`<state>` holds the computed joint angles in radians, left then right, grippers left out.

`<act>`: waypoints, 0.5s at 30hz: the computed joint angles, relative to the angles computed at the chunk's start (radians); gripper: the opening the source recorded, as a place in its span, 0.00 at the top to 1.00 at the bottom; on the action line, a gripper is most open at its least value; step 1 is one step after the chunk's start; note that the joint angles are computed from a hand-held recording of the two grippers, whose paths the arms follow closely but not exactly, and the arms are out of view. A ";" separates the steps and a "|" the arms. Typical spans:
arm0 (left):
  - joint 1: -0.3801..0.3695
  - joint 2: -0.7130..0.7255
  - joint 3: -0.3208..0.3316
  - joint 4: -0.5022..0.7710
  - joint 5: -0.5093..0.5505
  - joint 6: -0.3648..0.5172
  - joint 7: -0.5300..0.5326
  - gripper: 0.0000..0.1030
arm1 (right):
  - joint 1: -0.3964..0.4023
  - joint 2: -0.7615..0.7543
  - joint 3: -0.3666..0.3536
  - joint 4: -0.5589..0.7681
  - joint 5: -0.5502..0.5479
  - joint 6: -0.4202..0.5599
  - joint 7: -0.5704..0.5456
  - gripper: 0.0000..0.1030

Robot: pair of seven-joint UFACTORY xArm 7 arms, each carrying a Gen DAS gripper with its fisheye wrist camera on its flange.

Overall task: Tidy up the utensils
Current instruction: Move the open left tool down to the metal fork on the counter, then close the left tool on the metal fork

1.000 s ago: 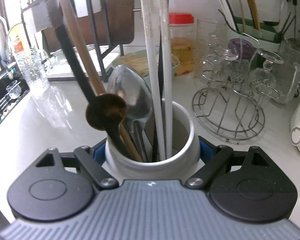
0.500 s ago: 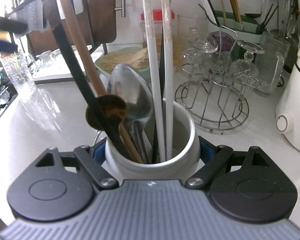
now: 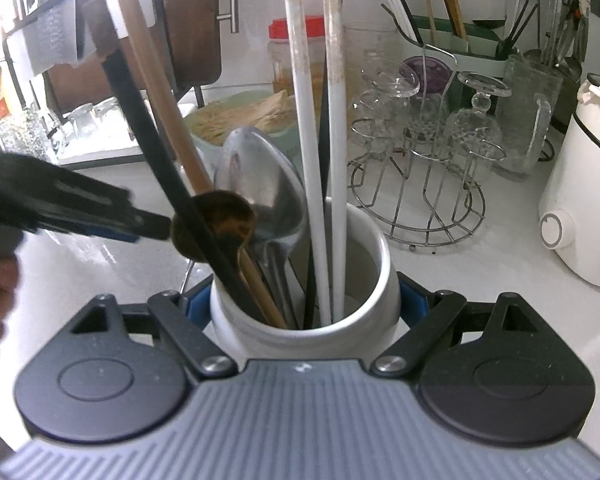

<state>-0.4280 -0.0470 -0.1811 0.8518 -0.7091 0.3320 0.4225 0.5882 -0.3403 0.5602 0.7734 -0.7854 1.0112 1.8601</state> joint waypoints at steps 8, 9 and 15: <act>0.002 0.094 -0.036 0.024 0.137 -0.111 -0.093 0.60 | 0.005 0.003 0.010 -0.001 -0.018 0.012 0.026 0.12; 0.005 0.101 -0.043 0.026 0.133 -0.123 -0.088 0.61 | 0.006 0.004 0.011 -0.001 -0.020 0.014 0.029 0.12; 0.014 0.134 -0.062 0.045 0.216 -0.153 -0.146 0.76 | 0.014 0.007 0.014 -0.001 -0.035 0.026 0.050 0.12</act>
